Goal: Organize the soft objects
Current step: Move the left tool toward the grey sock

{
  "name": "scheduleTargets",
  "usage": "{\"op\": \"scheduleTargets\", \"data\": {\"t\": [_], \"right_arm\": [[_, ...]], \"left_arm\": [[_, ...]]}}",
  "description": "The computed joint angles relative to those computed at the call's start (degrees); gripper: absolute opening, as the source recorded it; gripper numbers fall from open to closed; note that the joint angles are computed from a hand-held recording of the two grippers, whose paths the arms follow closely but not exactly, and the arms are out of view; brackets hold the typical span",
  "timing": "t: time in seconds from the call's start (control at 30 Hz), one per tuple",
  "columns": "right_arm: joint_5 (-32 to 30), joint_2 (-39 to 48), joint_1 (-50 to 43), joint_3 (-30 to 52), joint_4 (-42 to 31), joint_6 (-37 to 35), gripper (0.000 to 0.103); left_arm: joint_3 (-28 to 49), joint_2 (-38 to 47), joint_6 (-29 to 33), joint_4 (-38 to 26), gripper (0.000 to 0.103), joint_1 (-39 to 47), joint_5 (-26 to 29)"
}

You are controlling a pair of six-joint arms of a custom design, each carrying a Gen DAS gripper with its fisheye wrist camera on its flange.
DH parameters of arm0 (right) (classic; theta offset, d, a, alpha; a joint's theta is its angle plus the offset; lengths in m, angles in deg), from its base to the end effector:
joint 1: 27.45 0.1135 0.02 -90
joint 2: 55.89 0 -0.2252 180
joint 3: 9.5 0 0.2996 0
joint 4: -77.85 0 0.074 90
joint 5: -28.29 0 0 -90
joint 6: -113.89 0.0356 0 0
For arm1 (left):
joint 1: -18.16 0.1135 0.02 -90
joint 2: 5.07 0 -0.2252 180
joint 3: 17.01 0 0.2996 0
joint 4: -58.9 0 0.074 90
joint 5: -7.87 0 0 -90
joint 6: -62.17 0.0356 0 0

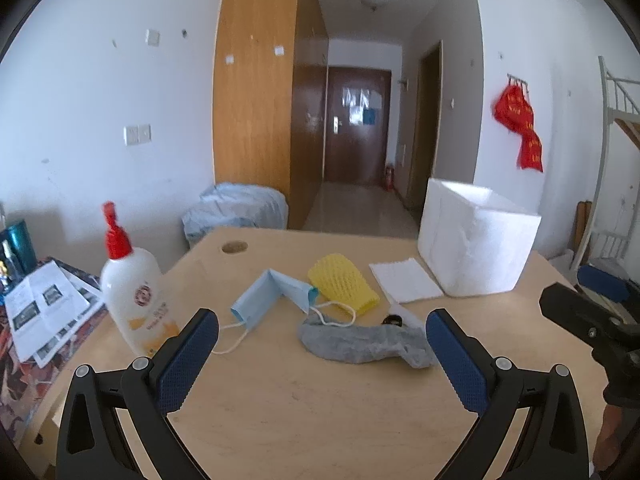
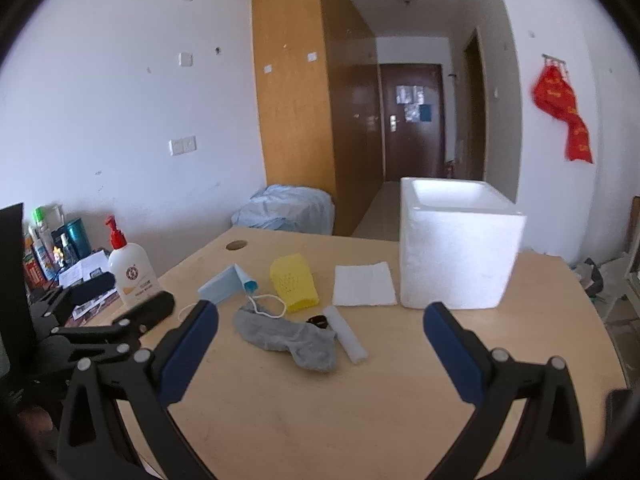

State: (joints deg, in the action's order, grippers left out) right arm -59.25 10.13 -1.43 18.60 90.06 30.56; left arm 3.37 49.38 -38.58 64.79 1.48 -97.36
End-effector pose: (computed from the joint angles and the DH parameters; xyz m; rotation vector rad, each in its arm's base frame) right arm 0.2375 0.1142 0.0876 -0.3147 2.0091 0.3177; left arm 0.2256 -0.0578 0.0777 -0.0575 2.0432 -0.0246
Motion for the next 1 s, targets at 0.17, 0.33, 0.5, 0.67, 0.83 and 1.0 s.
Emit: {"op": "scheduleTargets", "data": {"t": [0.17, 0.33, 0.5, 0.67, 0.83, 1.0], "right_arm": [[-3.7, 8.5, -1.4, 7.4, -1.4, -2.0, 0.103], [-5.9, 16.8, -2.3, 15.3, -4.4, -3.0, 0.103], [-7.7, 22.7, -2.7, 20.3, -5.6, -4.1, 0.103], [-9.1, 28.4, -3.2, 24.9, -6.5, -4.4, 0.103], [-12.2, 34.1, -3.7, 30.6, -8.3, -5.5, 0.103], [-14.8, 40.9, -4.5, 38.2, -12.2, -6.4, 0.103]], "left_arm": [[6.2, 12.8, 0.4, 3.8, 0.103, 3.2, 4.6], [12.6, 24.6, 0.6, 5.8, 0.103, 5.8, 7.7], [17.4, 32.6, 1.1, 7.2, 0.103, 7.0, 8.5], [22.3, 38.9, 1.8, 6.4, 0.103, 8.4, 10.7], [27.6, 45.0, 2.2, 4.8, 0.103, 10.1, 14.7], [33.2, 50.5, 2.1, 1.8, 0.103, 10.5, 15.1]]}}
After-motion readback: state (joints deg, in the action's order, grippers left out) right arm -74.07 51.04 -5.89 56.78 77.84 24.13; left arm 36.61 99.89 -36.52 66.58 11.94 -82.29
